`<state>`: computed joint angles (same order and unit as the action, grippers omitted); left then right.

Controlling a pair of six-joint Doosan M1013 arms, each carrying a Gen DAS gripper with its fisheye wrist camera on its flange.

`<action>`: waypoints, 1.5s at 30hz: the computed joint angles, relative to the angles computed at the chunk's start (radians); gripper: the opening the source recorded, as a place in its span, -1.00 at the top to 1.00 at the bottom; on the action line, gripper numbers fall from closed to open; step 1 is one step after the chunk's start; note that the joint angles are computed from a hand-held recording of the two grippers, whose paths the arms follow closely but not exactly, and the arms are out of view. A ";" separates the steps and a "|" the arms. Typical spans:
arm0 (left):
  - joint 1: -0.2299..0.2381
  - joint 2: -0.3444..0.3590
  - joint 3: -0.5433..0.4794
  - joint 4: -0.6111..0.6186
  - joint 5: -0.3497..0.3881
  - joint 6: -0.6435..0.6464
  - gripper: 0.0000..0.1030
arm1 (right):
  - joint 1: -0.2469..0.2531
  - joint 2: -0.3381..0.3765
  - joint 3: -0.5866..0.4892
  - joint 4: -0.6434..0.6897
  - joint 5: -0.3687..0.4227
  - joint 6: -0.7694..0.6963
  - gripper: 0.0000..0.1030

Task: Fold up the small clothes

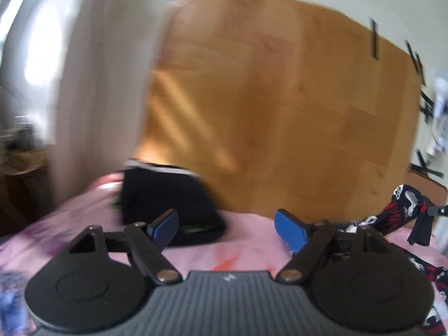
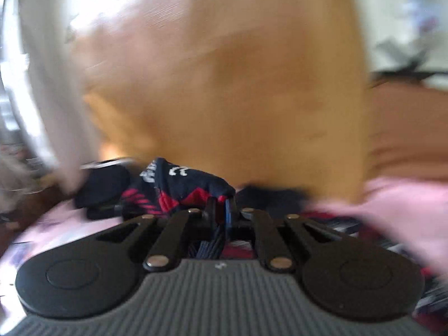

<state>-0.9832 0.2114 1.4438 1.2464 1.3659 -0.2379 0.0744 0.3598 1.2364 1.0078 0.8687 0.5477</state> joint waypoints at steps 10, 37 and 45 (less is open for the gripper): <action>0.244 0.218 -0.285 -0.434 -0.333 0.418 -0.54 | -0.028 0.079 -0.038 -0.152 -0.041 0.041 0.82; 0.278 0.188 -0.151 -0.420 -0.526 0.216 0.08 | -0.053 0.163 -0.145 -0.212 0.049 0.426 -0.03; 0.277 0.217 -0.180 -0.486 -0.500 0.316 0.40 | -0.002 0.076 0.015 -0.219 0.023 0.185 -0.33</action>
<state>-0.7060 0.4279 1.2642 0.7599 0.8658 0.0780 0.0727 0.4360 1.2513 0.7891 0.8917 0.7328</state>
